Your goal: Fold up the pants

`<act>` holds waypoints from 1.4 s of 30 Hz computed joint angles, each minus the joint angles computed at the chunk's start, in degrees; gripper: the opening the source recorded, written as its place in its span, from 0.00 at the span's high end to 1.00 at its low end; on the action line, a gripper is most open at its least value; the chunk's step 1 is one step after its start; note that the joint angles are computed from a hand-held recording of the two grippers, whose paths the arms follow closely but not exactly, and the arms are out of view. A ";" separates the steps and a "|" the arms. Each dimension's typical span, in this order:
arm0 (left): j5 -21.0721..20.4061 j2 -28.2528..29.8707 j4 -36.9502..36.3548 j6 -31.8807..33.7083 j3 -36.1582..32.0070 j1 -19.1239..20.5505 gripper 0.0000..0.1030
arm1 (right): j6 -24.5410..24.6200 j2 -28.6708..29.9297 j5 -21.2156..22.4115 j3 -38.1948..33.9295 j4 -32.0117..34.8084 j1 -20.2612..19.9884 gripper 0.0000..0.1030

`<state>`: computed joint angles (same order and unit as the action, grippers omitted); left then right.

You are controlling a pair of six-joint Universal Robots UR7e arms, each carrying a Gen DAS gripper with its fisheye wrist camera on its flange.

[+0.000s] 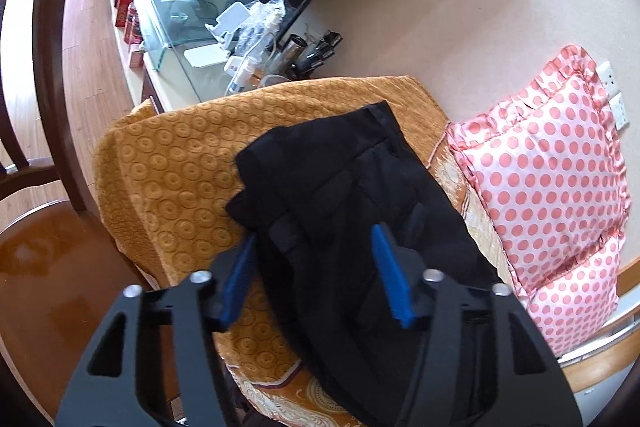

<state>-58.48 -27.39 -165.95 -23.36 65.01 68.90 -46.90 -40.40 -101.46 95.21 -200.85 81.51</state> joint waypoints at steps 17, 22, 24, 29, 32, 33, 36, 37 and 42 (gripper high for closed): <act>2.22 4.84 -3.97 23.08 -5.80 -9.78 0.93 | 7.12 -8.80 10.48 11.08 -9.35 -4.40 0.33; -5.03 9.82 1.89 29.08 -13.31 -14.41 0.93 | 11.65 -12.28 12.93 15.61 -15.01 -6.96 0.33; -7.07 12.25 3.88 31.05 -16.20 -15.96 0.93 | 14.15 -13.87 13.94 17.79 -17.61 -8.42 0.33; -15.49 20.59 13.07 33.08 -27.39 -19.48 0.93 | 19.18 -16.95 15.51 22.85 -22.99 -11.71 0.33; -19.25 25.81 20.08 33.23 -34.43 -20.50 0.93 | 22.05 -18.21 15.32 25.90 -26.24 -13.59 0.33; -20.17 27.64 22.90 33.31 -37.12 -20.78 0.93 | 22.97 -18.59 15.43 26.82 -27.23 -14.27 0.33; -22.62 34.39 33.02 33.18 -47.63 -21.74 0.94 | 24.98 -19.56 15.76 28.73 -29.32 -15.91 0.33; -23.03 35.03 33.88 33.31 -48.36 -21.97 0.94 | 25.42 -19.73 15.75 29.10 -29.85 -16.25 0.33; -22.48 28.97 22.86 39.28 -30.71 -24.31 0.93 | 27.32 -20.62 15.83 31.01 -32.86 -18.18 0.33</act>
<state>-80.96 1.58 -143.10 15.93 34.30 44.60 -19.57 -61.02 -85.63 126.23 -233.71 63.33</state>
